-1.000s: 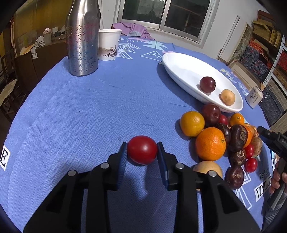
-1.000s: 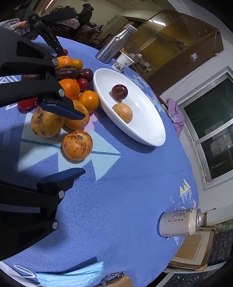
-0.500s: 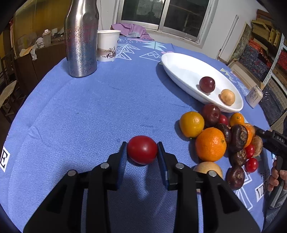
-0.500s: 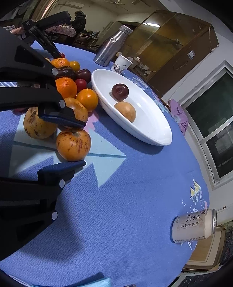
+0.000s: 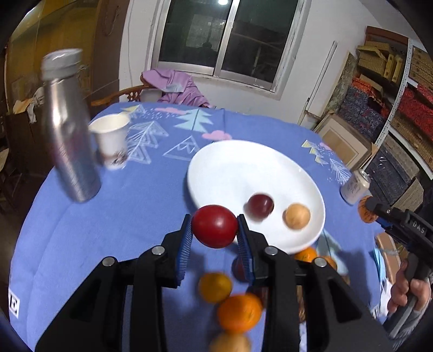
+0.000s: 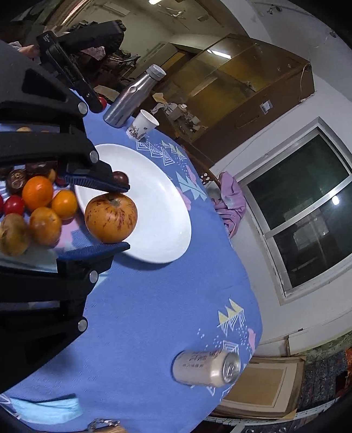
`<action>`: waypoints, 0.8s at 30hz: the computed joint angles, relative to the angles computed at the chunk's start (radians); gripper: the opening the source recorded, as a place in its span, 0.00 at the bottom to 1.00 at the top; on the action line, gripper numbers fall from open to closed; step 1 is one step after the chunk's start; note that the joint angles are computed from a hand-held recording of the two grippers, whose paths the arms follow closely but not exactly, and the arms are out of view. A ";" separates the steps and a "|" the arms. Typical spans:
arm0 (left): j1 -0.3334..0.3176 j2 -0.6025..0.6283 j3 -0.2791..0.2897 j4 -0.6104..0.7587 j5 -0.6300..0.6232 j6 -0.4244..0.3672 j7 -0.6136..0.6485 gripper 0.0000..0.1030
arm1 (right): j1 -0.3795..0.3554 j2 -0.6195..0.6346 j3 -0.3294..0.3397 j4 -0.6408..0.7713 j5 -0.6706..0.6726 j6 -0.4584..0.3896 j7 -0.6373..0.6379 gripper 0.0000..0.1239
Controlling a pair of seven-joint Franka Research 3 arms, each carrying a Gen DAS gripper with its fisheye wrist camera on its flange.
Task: Organize fruits
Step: 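Lower the tomato and speckled fruit onto the white plate and open both tools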
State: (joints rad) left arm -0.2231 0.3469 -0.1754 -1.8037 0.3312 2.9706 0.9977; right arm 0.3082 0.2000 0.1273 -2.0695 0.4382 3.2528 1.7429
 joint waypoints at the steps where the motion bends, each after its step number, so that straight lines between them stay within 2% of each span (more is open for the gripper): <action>1: -0.016 0.033 0.008 0.051 0.009 -0.027 -0.005 0.31 | 0.040 0.029 -0.046 0.039 -0.020 -0.020 0.016 0.30; 5: -0.061 0.178 0.028 0.261 0.029 -0.141 -0.005 0.31 | 0.174 0.163 -0.219 0.208 -0.137 -0.141 0.123 0.30; 7: -0.059 0.238 0.016 0.343 0.016 -0.193 0.023 0.31 | 0.196 0.226 -0.262 0.287 -0.194 -0.198 0.177 0.30; 12: -0.061 0.310 0.013 0.435 -0.003 -0.244 0.072 0.33 | 0.170 0.301 -0.247 0.381 -0.260 -0.245 0.233 0.31; 13: -0.062 0.319 0.014 0.447 -0.004 -0.250 0.082 0.41 | 0.171 0.305 -0.248 0.387 -0.278 -0.254 0.234 0.32; 14: -0.062 0.319 0.015 0.448 -0.005 -0.248 0.086 0.44 | 0.165 0.305 -0.239 0.390 -0.288 -0.255 0.232 0.32; 18: -0.062 0.320 0.015 0.445 -0.014 -0.242 0.102 0.45 | 0.165 0.282 -0.243 0.359 -0.315 -0.227 0.247 0.32; 21: -0.066 0.296 0.028 0.412 -0.008 -0.228 0.086 0.46 | 0.126 0.253 -0.200 0.323 -0.292 -0.189 0.229 0.32; 24: -0.064 0.249 0.038 0.342 0.003 -0.185 0.059 0.54 | 0.107 0.212 -0.172 0.270 -0.259 -0.139 0.209 0.34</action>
State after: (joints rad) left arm -0.2871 0.5958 -0.1377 -1.4619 0.3338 2.7859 1.0568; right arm 0.4152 0.4121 -0.0451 -1.7997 0.1794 3.1140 1.9514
